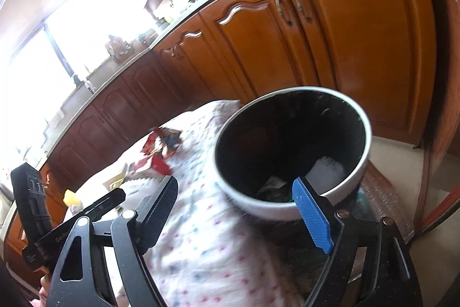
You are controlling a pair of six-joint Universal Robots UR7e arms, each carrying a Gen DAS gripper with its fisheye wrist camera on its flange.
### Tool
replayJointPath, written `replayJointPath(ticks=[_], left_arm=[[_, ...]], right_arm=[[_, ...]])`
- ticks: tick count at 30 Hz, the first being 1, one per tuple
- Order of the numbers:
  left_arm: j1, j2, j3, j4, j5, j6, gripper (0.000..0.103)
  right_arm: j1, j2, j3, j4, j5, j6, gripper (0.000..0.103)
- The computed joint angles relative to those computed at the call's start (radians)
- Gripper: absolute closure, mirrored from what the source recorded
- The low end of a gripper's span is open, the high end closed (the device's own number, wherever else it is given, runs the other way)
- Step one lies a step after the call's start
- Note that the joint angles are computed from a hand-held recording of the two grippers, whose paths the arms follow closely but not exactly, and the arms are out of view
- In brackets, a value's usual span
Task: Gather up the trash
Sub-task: 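Move both tools back toward the table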
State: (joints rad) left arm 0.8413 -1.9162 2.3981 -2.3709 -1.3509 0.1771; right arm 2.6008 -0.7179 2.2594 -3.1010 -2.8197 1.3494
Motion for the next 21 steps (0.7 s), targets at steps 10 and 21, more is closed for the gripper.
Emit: replayJointPath(ticks=[10,21], left_arm=[[0.159,-0.048,-0.059,0.044,0.014,0.048,0.059],[0.281,-0.035,-0.123,0.037,0.007,0.100,0.059]], right_arm=[[-0.016,0.130,-0.119,-0.187,0.083,-0.238,0.019],[-0.063,0.210,-0.206,-0.283,0.167,-0.390,0.019]])
